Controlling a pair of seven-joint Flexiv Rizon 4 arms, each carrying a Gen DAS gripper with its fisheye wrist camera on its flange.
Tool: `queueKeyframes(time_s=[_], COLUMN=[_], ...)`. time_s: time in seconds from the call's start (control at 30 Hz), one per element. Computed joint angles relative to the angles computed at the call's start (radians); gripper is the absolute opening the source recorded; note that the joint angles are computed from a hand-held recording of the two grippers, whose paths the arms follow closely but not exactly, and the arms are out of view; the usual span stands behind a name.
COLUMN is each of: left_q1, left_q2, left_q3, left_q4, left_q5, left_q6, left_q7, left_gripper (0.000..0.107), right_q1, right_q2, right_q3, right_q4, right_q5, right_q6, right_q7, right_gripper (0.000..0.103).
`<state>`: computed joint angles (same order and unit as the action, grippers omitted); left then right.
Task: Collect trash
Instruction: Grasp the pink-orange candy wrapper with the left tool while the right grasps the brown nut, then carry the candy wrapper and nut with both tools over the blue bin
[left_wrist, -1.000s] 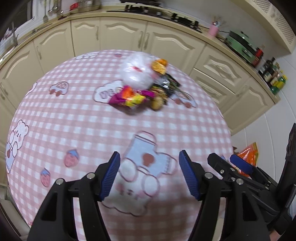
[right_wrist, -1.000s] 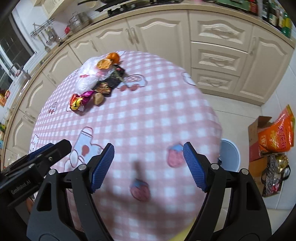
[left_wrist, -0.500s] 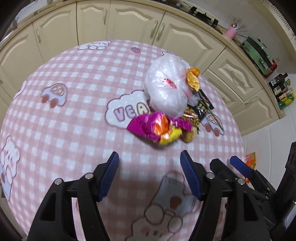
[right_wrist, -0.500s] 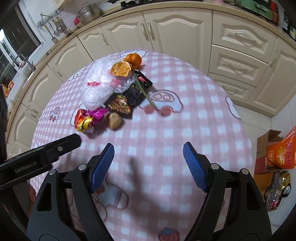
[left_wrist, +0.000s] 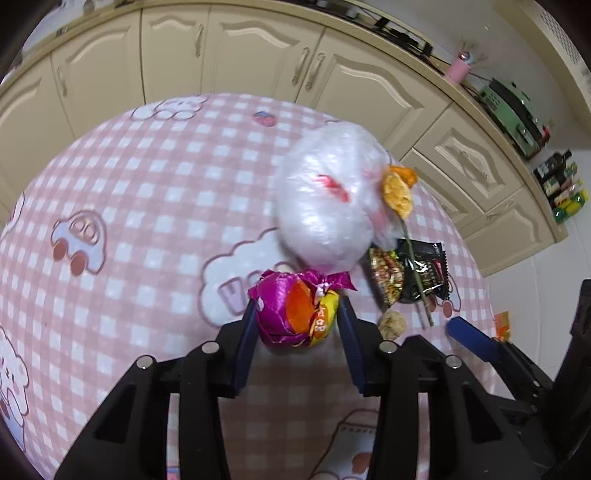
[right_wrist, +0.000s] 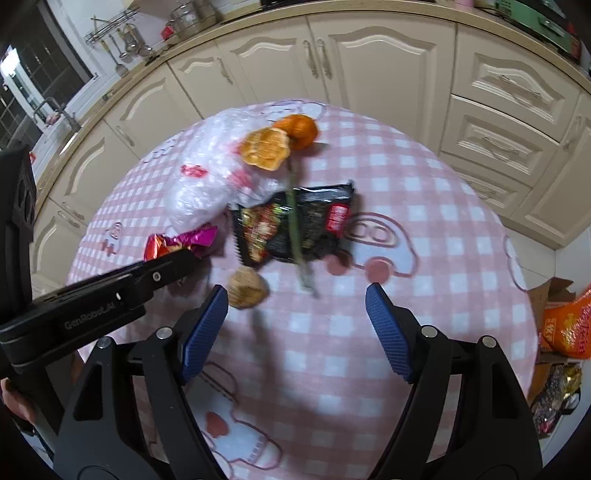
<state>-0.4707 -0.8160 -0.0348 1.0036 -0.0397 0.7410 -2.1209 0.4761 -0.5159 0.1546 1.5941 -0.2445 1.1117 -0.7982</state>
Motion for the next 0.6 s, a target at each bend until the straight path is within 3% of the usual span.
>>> queueKeyframes(time_s=[0.27,0.37,0.4,0.47,0.6], left_q1=[0.053,0.059,0.058,0.057,0.046], left_q2=[0.1,0.106,0.106,0.106,0.118], left_q3=[-0.023,-0.024,-0.022,-0.021,-0.017], left_q4=[0.184,0.193,0.192,0.185,0.193], left_q5=[-0.064,-0.066,-0.063,-0.059,-0.04], left_q6=[0.085,0.083,0.076,0.062,0.074], left_q7=[-0.012,-0.007,-0.008,-0.004,0.006], left_gripper=[0.041,0.041,0.041,0.041,0.041], right_q1=[0.002,0.039,0.036,-0.026,-0.045], right_q2=[-0.077,-0.077,-0.074,-0.083,-0.063], right_q3=[0.036,-0.01,-0.008,0.07,0.089], right_q4=[-0.137,-0.132,-0.125,-0.142,-0.12], right_q5=[0.06,0.014,0.017,0.12,0.183], right_q6=[-0.082,-0.091,-0.081,-0.069,-0.059], right_q7=[-0.076,-0.042,-0.033,-0.087,-0.117], right_gripper=[0.076,0.051,0.021,0.022,0.022])
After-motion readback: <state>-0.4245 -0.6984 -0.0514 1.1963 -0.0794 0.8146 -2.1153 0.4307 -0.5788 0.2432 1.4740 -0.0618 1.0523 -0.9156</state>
